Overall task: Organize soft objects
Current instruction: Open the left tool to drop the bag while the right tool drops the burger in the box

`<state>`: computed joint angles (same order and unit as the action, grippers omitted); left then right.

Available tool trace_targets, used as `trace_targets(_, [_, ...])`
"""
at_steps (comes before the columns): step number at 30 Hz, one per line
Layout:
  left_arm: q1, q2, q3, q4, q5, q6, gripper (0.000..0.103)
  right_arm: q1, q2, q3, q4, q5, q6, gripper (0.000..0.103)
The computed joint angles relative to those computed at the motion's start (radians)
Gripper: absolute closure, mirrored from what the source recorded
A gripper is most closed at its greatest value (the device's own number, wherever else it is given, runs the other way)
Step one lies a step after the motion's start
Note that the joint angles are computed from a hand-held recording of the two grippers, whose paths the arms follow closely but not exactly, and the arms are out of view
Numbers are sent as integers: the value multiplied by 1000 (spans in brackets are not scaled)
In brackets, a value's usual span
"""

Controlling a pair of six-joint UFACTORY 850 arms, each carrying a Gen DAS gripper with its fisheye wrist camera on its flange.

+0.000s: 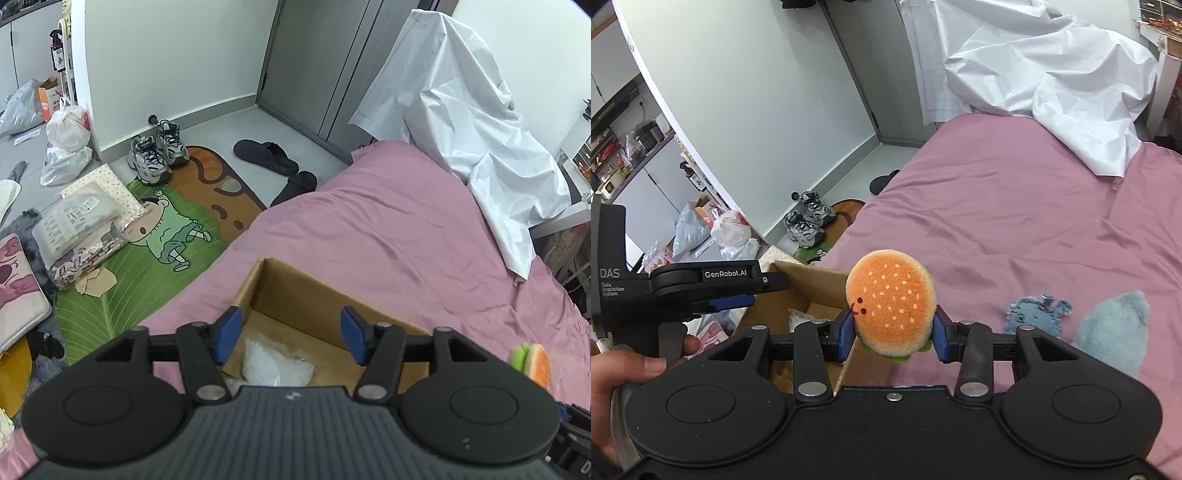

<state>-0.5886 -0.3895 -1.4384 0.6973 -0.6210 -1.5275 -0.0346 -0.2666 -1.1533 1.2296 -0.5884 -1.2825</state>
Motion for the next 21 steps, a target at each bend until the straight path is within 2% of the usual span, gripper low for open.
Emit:
trace_targets(7, [3,40,47,-25,4,13,31,29,-17,-16,11,3,0,62])
trace_targets(16, [6,115,125,-49,-18,-5,29,57,-42,-28,20,-19,38,62])
trace_targets(21, [-3,150,148,-44,-43,-15,23,66,-55,-39,51,-42,34,62])
